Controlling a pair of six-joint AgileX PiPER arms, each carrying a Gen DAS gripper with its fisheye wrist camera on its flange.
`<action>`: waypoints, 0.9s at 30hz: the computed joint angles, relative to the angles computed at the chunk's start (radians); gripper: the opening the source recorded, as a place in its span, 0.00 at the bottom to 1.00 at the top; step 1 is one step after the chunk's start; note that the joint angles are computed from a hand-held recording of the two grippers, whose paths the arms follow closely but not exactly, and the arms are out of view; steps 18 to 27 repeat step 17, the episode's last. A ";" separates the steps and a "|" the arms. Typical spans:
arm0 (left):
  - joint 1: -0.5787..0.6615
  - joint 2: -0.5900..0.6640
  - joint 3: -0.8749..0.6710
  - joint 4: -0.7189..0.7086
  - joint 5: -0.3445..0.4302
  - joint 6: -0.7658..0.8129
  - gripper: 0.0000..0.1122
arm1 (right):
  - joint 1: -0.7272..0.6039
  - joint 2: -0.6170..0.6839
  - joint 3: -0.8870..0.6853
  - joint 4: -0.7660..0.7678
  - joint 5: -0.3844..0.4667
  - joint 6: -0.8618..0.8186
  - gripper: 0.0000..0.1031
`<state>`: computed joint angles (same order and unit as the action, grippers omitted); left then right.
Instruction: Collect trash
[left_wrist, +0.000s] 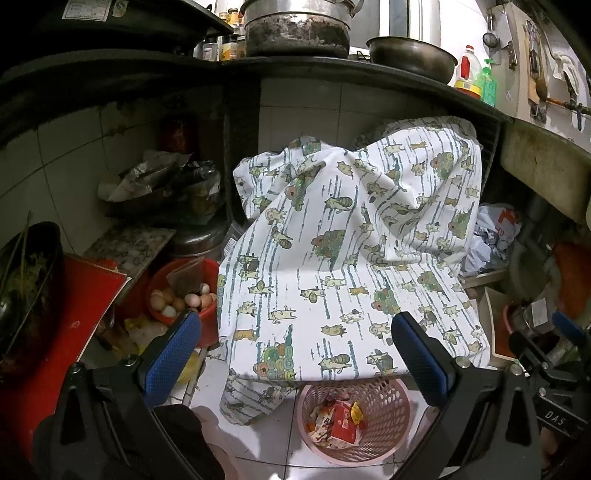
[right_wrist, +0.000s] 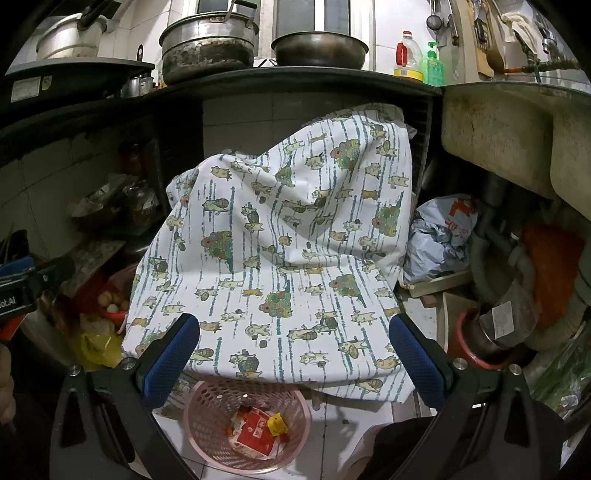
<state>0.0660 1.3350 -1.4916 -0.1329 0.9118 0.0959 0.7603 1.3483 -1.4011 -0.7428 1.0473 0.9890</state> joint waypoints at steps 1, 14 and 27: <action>0.000 0.000 -0.001 -0.002 0.001 0.001 0.91 | -0.001 -0.001 0.002 -0.001 0.000 -0.001 1.00; 0.035 0.022 -0.032 -0.039 0.042 0.019 0.91 | -0.049 -0.033 0.035 0.055 -0.052 -0.080 1.00; 0.038 0.032 -0.036 -0.038 0.052 0.019 0.91 | -0.087 -0.057 0.065 0.091 -0.086 -0.138 1.00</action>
